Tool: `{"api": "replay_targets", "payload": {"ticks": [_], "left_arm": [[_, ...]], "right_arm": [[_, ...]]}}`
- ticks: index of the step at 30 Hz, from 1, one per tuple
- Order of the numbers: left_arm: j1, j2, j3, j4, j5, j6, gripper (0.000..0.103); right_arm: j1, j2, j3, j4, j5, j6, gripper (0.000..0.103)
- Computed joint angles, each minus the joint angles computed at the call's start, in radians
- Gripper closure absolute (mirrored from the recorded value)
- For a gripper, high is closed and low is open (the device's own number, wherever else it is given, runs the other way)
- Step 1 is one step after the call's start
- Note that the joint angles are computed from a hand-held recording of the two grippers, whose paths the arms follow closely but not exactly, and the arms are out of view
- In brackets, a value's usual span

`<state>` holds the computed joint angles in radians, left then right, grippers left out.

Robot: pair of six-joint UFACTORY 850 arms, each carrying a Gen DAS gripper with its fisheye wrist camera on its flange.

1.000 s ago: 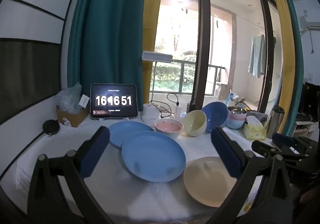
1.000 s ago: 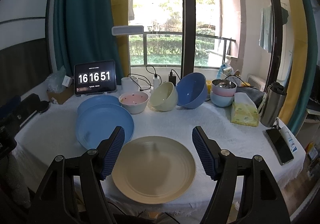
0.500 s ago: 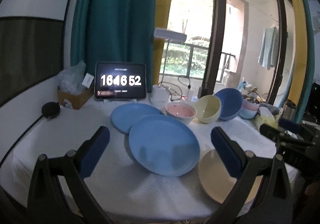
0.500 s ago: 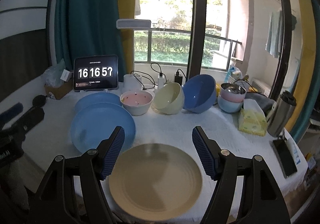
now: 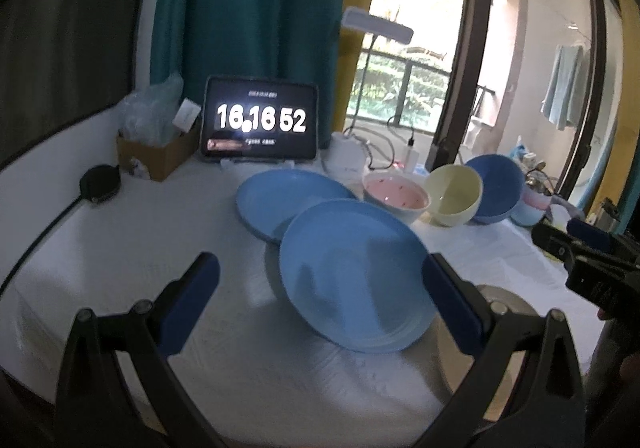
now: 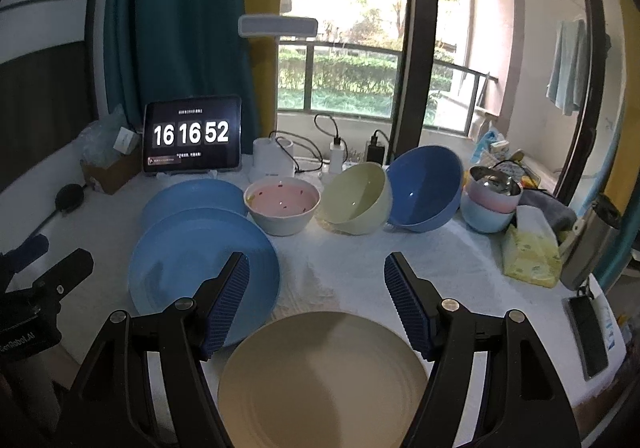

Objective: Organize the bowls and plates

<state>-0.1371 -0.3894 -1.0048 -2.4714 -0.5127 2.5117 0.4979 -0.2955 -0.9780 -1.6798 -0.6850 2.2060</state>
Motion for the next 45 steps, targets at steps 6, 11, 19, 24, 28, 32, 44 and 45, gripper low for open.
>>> {"api": "replay_targets", "payload": {"ticks": [6,11,19,24,28,32,44,45], "left_arm": [[-0.009,-0.071,-0.071,0.020,0.066,-0.040,0.001],[-0.012,-0.118,-0.123,0.050,0.118,-0.076,0.002],[-0.021,-0.191,-0.209,0.144,0.186,-0.184,0.002],[-0.030,-0.237,-0.269,0.214,0.228,-0.261,0.002],[-0.035,-0.271,-0.313,0.334,0.253,-0.381,0.009],[-0.044,-0.297,-0.346,0.442,0.271,-0.482,0.016],[-0.058,-0.337,-0.397,0.701,0.329,-0.759,0.054],[-0.059,-0.335,-0.395,0.695,0.327,-0.751,0.056]], "right_arm": [[-0.042,-0.061,-0.062,0.030,0.074,-0.049,0.030],[-0.072,-0.115,-0.118,0.059,0.140,-0.091,0.030],[-0.122,-0.209,-0.209,0.174,0.264,-0.207,0.030],[-0.154,-0.266,-0.265,0.302,0.343,-0.325,0.030],[-0.173,-0.306,-0.308,0.437,0.388,-0.462,0.030],[-0.187,-0.334,-0.337,0.532,0.423,-0.560,0.030],[-0.200,-0.392,-0.391,0.910,0.474,-0.967,0.059],[-0.198,-0.393,-0.392,0.917,0.474,-0.979,0.063]]}}
